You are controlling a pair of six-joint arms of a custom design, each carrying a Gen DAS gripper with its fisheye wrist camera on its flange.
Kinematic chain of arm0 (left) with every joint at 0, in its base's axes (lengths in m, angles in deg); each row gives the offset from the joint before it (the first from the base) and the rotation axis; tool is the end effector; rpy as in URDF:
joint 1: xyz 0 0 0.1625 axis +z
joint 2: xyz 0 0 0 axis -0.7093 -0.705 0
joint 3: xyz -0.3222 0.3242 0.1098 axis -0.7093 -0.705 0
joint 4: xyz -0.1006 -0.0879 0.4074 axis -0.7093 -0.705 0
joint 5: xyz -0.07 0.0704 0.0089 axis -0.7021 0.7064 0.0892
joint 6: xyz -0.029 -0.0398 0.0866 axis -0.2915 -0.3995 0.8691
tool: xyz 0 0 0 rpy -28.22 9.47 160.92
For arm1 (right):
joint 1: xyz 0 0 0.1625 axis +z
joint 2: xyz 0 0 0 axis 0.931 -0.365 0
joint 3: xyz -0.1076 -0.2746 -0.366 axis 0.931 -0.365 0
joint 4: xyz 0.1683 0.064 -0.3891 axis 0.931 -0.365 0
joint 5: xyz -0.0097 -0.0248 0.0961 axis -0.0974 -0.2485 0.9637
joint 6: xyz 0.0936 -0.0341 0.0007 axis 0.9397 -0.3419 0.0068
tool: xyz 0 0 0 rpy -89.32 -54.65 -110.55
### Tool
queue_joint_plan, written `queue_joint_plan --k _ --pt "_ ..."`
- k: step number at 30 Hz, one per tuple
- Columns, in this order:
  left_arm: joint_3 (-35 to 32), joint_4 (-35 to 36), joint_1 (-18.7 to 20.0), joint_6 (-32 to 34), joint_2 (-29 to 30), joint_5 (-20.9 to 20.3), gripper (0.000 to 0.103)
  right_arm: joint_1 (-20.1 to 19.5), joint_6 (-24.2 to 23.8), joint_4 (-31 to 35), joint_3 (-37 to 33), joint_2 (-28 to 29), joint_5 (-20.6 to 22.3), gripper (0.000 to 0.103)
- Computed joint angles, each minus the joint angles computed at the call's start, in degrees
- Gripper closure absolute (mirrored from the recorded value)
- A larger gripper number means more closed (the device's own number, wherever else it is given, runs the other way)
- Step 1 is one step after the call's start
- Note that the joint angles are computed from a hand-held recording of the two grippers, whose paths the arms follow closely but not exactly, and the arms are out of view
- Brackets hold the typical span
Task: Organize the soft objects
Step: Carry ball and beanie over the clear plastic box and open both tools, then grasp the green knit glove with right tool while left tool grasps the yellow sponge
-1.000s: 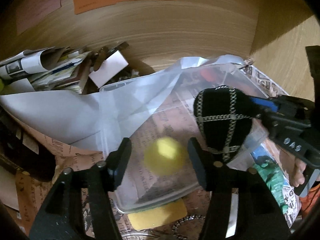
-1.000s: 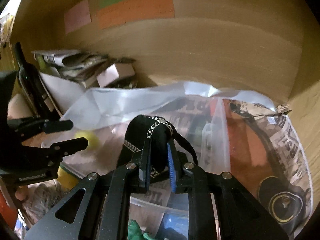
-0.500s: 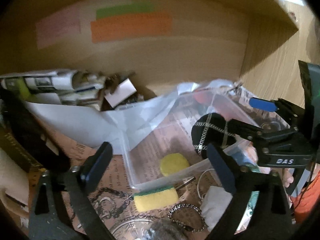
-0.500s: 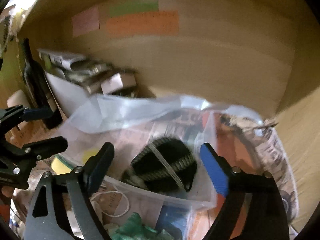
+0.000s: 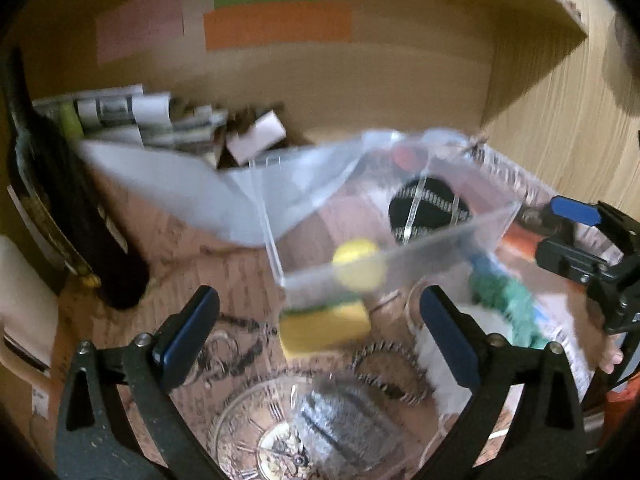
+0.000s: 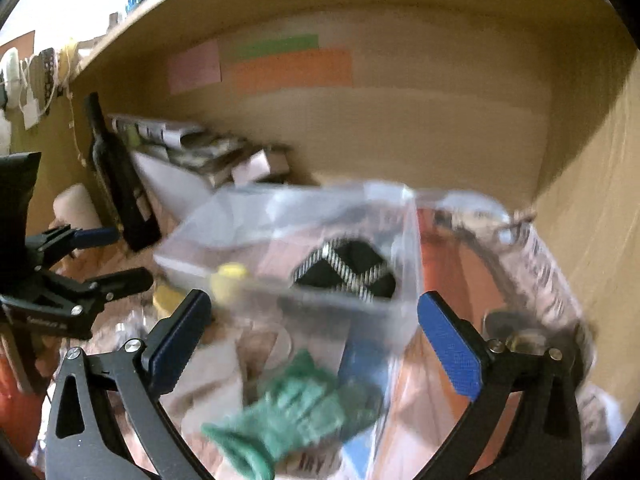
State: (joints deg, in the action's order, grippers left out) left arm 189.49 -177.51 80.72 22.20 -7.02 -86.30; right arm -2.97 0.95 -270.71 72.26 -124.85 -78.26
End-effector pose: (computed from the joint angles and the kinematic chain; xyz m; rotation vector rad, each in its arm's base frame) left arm -0.2883 -0.4804 -0.1219 0.3093 2.1501 -0.9909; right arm -0.0665 -0.5250 0.2657 1.1215 -2.4416 0.8563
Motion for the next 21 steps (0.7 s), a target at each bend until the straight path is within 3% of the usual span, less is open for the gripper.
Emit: queue_joint_plan --k 7,12,17,19,21 --pt "-0.4 0.9 2.9 -1.8 1.1 -4.4 0.001 -2.3 2.6 4.1 -0.4 1.1 -5.2 0.002" --pt "-1.1 -3.3 3.8 0.9 2.3 -5.5 0.002 -3.1 3.9 9.9 -1.7 0.8 -7.6 0.029" --pt "-1.6 -3.0 4.3 2.1 2.5 -6.6 0.023 -3.4 3.6 11.0 -1.8 0.7 -8.5 0.052" --pt "-1.8 -1.9 4.6 1.6 2.4 -7.1 0.037 -3.3 3.1 10.4 -1.5 0.8 -8.7 0.061" --pt "-1.8 -0.8 4.6 0.8 2.3 -7.2 0.041 -3.4 2.5 9.7 -1.2 0.8 -8.6 0.072"
